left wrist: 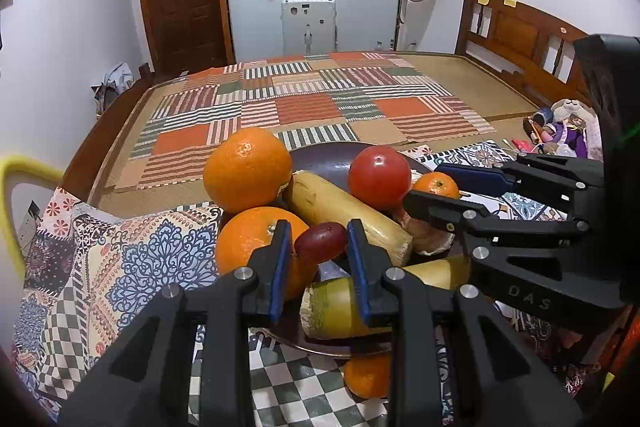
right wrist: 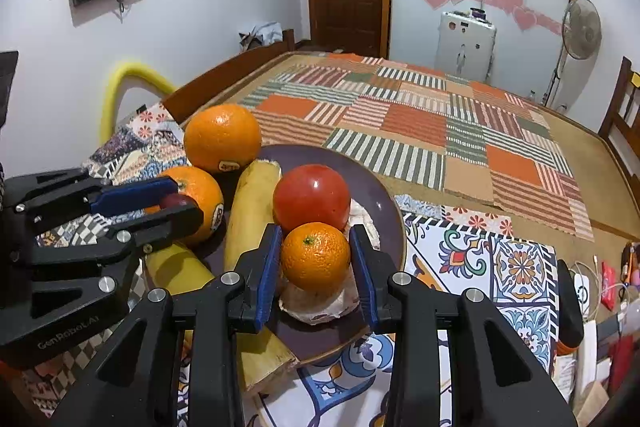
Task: Organize fruits
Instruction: 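Carry the dark red fruit and small orange onto the plate and release both, then grasp the small orange with the left gripper while the right grasps the dark red fruit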
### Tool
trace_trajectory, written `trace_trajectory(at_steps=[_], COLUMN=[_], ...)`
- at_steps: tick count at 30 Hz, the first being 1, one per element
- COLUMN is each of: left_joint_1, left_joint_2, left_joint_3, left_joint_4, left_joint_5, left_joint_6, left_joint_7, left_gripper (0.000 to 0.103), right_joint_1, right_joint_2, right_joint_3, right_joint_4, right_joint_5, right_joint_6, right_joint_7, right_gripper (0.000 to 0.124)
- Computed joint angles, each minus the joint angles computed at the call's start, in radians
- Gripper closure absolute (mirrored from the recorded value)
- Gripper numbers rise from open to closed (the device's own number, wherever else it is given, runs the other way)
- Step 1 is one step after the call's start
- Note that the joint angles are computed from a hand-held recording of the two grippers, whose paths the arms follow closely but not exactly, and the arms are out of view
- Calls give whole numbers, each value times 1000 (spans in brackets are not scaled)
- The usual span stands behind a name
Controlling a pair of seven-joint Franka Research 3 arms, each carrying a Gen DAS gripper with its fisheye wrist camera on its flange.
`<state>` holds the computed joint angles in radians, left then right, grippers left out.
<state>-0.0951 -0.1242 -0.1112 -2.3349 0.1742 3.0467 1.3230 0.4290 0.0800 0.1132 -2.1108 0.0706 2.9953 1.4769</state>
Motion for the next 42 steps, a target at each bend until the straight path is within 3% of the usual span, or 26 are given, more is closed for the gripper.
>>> trace_trajectory(at_steps=[6, 15, 23, 35, 42], left_joint_1=[12, -47, -56, -127, -161], left_joint_2=[-12, -101, -204, -299, -305], left_joint_3=[-9, 49, 55, 92, 104], left_joint_4=[-14, -77, -147, -250, -291], left_joint_5=[13, -71, -67, -103, -137], left_joint_6=[13, 13, -1, -70, -78], left_joint_7=[-21, 21, 3, 46, 65], left_gripper=[63, 62, 62, 62, 62], right_joint_1=[-3, -20, -90, -144, -149], right_joint_2=[-10, -99, -202, -317, -329], right_joint_3=[-1, 12, 68, 144, 155], right_joint_4=[-7, -83, -191, -348, -399], right_joint_5=[-4, 71, -86, -70, -64], right_joint_6=[10, 36, 98, 144, 116], right_joint_7=[8, -32, 110, 97, 90], right_gripper=[79, 79, 79, 79, 79])
